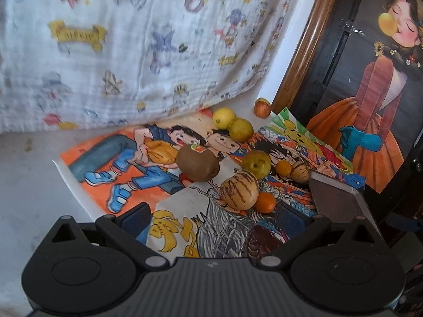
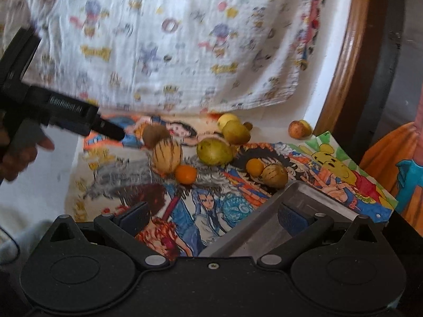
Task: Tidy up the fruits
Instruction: 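Move both tools down toward the fruit pile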
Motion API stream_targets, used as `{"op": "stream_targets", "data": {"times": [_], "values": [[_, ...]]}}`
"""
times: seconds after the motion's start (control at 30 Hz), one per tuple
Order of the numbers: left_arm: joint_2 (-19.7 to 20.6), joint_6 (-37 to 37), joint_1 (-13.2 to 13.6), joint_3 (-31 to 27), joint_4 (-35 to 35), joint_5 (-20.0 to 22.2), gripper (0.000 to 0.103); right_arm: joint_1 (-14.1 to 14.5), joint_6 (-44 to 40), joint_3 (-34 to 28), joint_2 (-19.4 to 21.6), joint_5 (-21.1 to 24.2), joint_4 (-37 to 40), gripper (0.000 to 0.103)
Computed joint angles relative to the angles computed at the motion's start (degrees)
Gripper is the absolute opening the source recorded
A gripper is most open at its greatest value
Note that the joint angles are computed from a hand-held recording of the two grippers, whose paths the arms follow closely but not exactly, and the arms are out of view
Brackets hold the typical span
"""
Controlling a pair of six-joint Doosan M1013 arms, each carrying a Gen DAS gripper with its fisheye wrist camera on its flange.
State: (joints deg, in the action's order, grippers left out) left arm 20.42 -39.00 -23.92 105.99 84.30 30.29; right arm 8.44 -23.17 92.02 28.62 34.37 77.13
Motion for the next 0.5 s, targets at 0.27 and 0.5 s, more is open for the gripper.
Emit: {"op": "stream_targets", "data": {"times": [0.27, 0.5], "values": [[1.8, 5.44, 2.91, -2.16, -1.46, -1.04, 0.103, 1.72, 9.7, -6.31, 3.18, 4.99, -11.81, 0.102], [3.19, 6.01, 7.23, -4.32, -4.91, -7.63, 0.103, 5.13, 14.52, -12.77, 6.89, 7.97, -20.13, 0.096]]}}
